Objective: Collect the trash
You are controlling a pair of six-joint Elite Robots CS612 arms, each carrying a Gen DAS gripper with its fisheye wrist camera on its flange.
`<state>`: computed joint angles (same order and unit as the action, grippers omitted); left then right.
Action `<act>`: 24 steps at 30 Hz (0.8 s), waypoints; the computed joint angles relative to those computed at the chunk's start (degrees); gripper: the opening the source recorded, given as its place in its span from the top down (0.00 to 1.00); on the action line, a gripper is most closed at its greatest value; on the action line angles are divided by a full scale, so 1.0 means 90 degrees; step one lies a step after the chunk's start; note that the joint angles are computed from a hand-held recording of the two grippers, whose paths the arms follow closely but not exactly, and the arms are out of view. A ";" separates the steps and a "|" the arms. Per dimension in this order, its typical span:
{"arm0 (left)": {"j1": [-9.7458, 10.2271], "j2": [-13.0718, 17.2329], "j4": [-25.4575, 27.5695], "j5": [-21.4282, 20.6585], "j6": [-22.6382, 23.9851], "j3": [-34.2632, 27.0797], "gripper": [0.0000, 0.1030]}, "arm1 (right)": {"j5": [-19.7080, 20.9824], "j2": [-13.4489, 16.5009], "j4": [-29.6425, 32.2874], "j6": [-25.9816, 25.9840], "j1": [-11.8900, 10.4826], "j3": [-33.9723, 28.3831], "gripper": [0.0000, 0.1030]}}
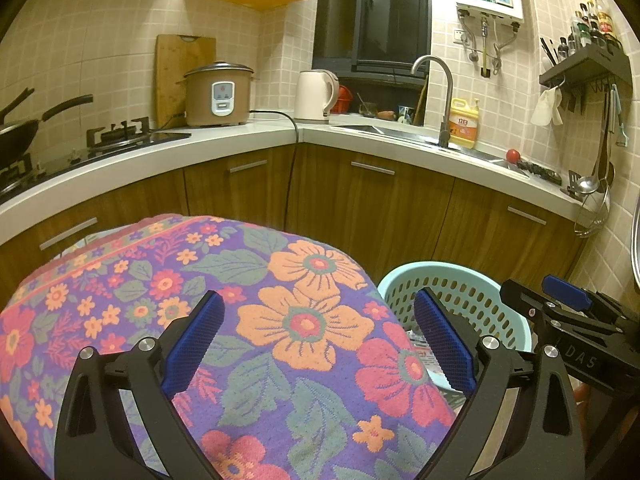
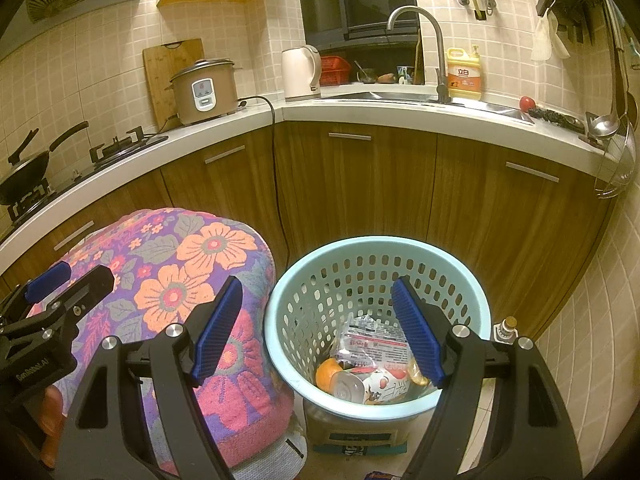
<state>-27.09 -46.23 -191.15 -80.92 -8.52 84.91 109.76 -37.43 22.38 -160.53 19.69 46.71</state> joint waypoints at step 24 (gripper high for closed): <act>-0.0023 -0.0039 -0.0057 -0.0041 -0.0234 0.0044 0.09 | 0.0004 -0.0005 -0.0021 -0.0022 -0.0005 0.0010 0.29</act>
